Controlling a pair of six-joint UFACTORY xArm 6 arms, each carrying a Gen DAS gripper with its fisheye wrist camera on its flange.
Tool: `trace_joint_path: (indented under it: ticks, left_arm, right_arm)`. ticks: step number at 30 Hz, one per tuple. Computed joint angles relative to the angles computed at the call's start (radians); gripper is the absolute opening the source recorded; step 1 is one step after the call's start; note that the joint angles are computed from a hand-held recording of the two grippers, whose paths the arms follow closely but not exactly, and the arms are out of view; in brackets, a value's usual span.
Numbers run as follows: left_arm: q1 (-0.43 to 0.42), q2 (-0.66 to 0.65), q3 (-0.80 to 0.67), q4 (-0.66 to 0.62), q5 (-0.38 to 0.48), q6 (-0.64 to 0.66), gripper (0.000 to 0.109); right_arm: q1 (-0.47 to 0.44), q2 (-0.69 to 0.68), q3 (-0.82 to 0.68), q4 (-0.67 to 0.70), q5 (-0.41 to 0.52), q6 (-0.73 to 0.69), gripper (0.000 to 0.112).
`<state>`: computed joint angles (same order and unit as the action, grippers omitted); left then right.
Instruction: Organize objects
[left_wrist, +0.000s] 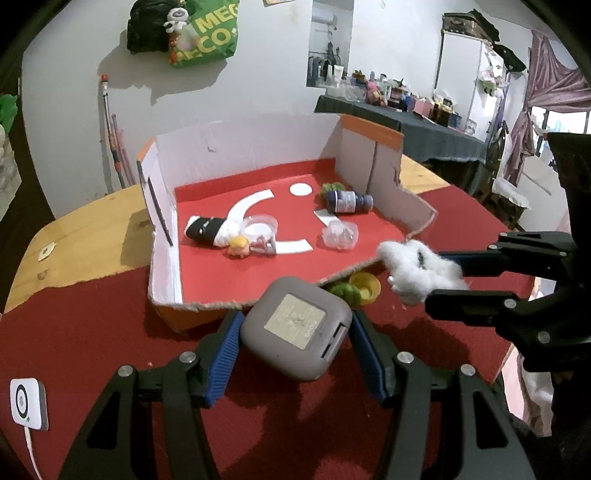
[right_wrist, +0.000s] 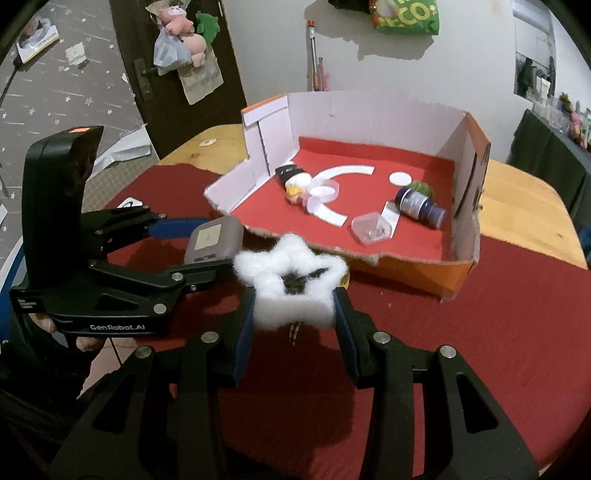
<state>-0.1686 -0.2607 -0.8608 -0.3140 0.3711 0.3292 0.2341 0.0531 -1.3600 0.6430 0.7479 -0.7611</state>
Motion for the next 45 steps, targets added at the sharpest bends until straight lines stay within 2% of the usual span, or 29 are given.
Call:
trace_joint_path:
  ticks: [12,23,29,39,45]
  left_arm:
    - [0.023,0.1,-0.135,-0.004,0.037,0.006,0.061]
    - [0.069,0.235,-0.303,-0.052,0.184,0.034,0.061]
    - [0.093,0.315,-0.396,-0.045,0.296,0.033,0.061]
    - [0.102,0.368,-0.453,0.0,0.359,0.026,0.061]
    - [0.095,0.39,-0.484,0.048,0.374,0.012,0.061]
  right_arm:
    - [-0.02,0.132,-0.205,-0.042,0.103,0.059,0.039]
    - [-0.028,0.287,-0.424,-0.102,0.222,0.133,0.039]
    - [-0.03,0.402,-0.592,-0.148,0.339,0.176,0.039]
    - [-0.039,0.538,-0.783,-0.163,0.485,0.23,0.039]
    - [-0.038,0.592,-0.86,-0.168,0.536,0.25,0.039]
